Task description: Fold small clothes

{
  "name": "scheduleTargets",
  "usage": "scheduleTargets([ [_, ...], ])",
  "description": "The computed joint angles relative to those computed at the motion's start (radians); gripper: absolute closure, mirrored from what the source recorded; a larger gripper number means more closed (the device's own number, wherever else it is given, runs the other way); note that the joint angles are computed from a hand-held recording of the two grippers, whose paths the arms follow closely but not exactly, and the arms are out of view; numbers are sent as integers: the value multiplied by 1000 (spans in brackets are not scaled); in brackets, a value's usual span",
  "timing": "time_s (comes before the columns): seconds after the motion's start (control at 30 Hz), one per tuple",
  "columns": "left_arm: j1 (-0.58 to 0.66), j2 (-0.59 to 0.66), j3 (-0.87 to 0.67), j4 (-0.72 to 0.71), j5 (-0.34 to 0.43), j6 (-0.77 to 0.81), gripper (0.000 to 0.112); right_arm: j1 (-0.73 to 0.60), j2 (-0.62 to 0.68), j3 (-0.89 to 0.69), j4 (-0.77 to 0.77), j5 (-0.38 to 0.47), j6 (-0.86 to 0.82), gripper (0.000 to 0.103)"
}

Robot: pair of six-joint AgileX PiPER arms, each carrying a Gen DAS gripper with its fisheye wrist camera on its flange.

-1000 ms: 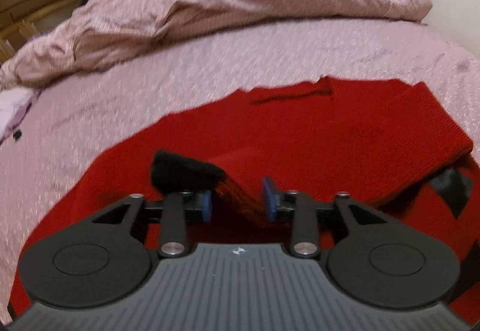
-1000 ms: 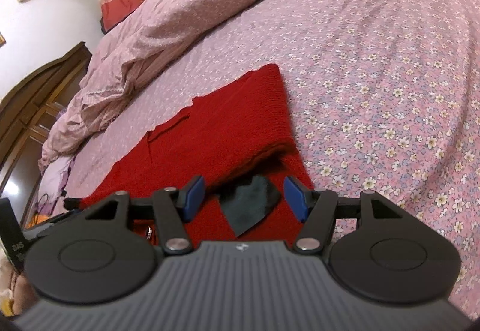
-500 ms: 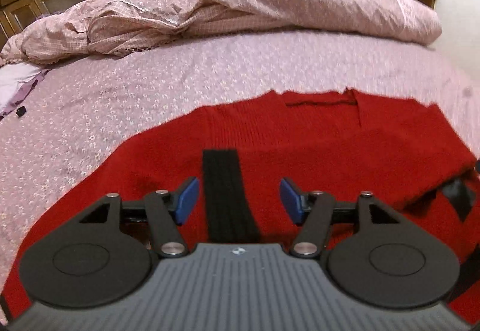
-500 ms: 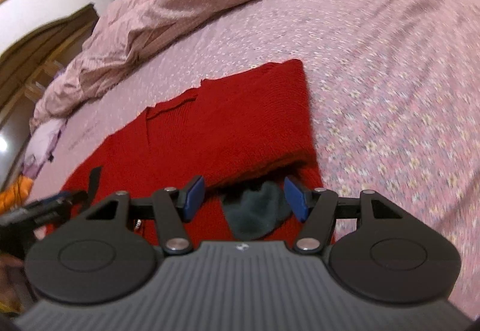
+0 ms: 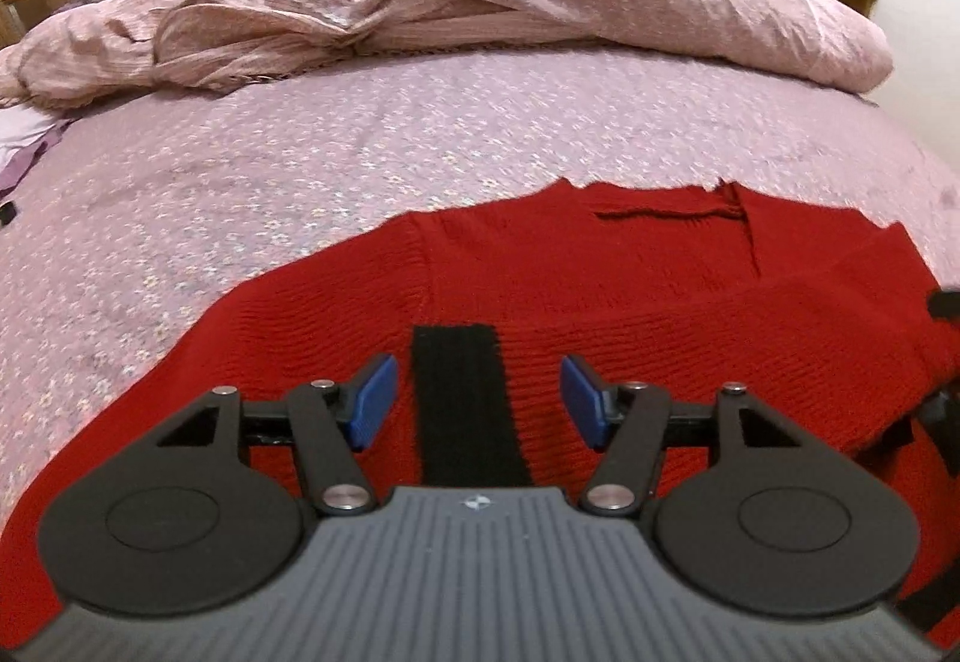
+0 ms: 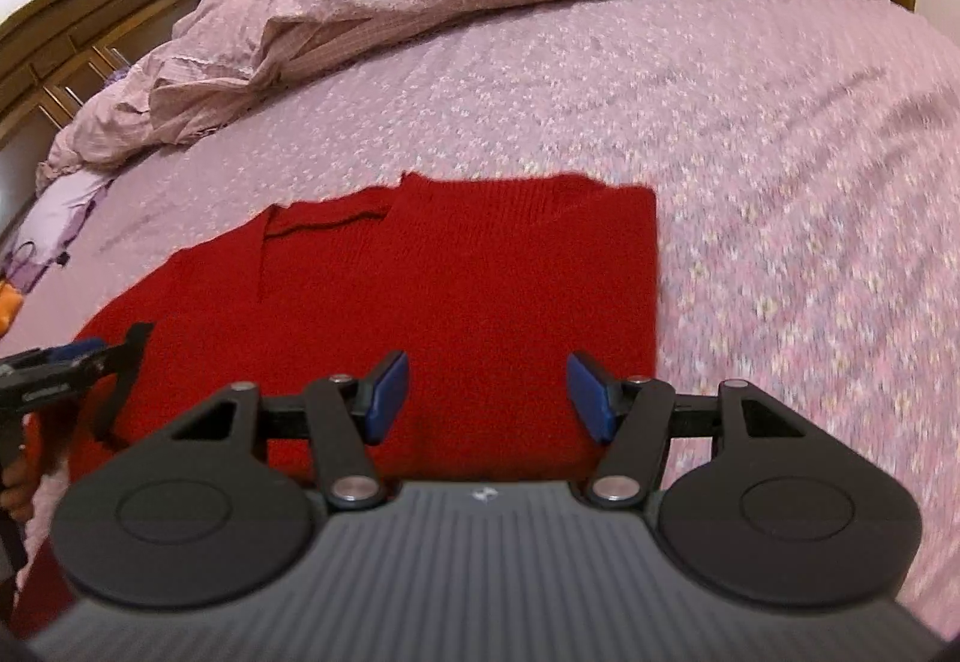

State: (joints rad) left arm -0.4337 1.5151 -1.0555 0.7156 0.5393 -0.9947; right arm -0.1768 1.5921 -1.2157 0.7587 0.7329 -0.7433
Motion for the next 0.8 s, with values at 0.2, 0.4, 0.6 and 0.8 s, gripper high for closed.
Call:
scheduleTargets([
  [0.2, 50, 37, 5, -60, -69, 45, 46, 39, 69, -70, -65, -100, 50, 42],
  [0.4, 75, 52, 11, -132, -126, 95, 46, 60, 114, -91, -161, -125, 115, 43],
  [0.6, 55, 55, 13, -84, -131, 95, 62, 56, 105, -36, -90, -168, 44, 43],
  [0.8, 61, 98, -25, -65, -114, 64, 61, 42, 99, -19, -20, -174, -7, 43],
])
